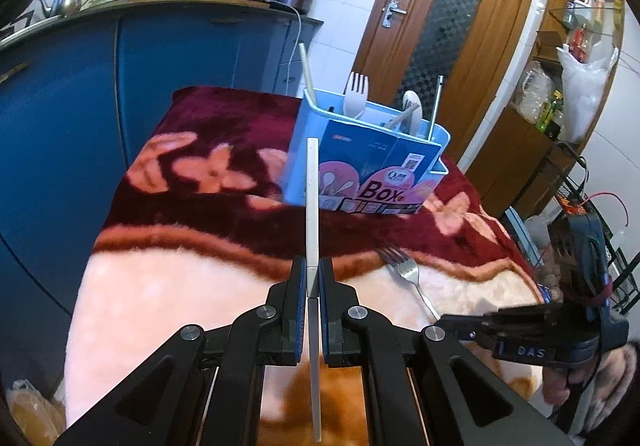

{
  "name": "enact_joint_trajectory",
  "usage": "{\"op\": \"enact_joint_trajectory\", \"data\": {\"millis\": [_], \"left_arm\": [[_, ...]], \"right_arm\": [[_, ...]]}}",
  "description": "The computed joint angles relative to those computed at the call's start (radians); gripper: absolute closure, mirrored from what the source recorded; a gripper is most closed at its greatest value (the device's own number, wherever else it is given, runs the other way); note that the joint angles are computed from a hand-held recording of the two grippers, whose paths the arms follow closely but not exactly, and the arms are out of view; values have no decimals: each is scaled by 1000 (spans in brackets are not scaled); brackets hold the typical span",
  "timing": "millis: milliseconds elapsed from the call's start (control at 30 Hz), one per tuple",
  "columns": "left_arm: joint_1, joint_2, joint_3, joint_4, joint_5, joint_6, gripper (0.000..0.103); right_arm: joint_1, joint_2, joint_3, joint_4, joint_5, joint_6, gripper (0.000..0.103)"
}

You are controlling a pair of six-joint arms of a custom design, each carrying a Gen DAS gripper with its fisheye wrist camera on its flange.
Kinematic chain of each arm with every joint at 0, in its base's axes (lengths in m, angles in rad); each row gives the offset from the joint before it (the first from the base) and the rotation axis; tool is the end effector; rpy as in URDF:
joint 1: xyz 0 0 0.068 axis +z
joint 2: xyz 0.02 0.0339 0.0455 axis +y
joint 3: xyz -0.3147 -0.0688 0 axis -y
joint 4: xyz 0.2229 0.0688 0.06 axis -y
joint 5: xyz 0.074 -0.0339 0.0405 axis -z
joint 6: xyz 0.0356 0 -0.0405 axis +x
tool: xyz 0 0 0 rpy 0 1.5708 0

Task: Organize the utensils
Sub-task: 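Lift the white chopstick with the left tool while the right tool grasps the metal fork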

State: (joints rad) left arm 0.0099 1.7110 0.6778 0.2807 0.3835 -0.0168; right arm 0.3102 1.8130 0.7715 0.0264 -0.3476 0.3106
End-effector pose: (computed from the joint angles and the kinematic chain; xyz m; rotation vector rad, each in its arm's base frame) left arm 0.3079 -0.0103 0.1912 0.1621 2.2915 -0.4478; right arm 0.2977 0.1082 0.1656 -0.1316 2.6385 0.6710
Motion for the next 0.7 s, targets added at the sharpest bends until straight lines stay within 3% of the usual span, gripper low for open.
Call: {"op": "enact_joint_trajectory", "data": {"millis": [233, 500, 700], "left_arm": [[-36, -20, -3, 6, -32, -22, 98], [-69, -40, 0, -1, -52, -37, 98], [-90, -61, 1, -13, -64, -39, 98]], "right_arm": [[-58, -77, -254, 364, -103, 131, 100], [-94, -83, -329, 500, -133, 178, 100], [-71, -168, -269, 252, -10, 53, 100]]}}
